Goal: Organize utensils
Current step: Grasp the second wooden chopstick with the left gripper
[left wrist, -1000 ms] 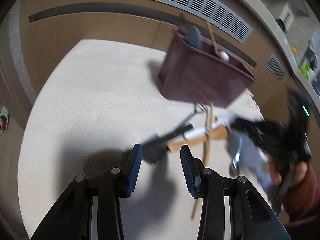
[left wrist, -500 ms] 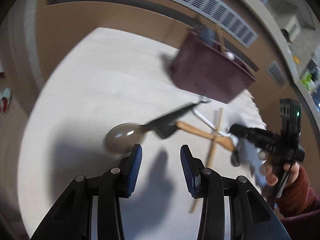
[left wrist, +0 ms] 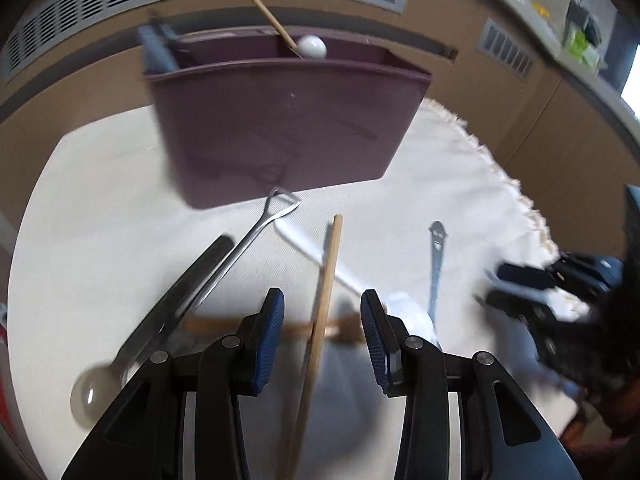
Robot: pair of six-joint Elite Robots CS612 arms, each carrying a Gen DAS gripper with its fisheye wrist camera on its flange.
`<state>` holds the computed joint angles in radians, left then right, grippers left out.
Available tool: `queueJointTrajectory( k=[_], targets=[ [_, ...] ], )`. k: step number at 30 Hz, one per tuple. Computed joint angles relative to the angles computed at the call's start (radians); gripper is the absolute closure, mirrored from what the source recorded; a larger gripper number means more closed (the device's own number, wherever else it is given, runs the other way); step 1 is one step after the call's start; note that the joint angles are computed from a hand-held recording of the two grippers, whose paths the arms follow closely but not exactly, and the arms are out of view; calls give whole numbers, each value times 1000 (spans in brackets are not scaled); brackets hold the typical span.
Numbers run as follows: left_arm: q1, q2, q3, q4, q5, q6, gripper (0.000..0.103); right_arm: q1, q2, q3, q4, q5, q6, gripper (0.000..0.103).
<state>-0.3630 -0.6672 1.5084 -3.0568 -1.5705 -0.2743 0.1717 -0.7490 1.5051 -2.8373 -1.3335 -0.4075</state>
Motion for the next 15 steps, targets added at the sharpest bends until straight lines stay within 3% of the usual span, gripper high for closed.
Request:
queueJointTrajectory(
  k=[3,6,11,15],
  targets=[
    [-3,17,-42,63,7,21,63,-1,-6,21,6,4,7,80],
    [-9,20,-56,68,22,32,66,1,-10,48,-47,-3,9,80],
    [-8,23,-64,71,8,21,91,-4,-16,67,-72,1,61,80],
    [2,20,-48,21,-34,-10,97,-18,-16,60,-33,53,156,79]
  ],
)
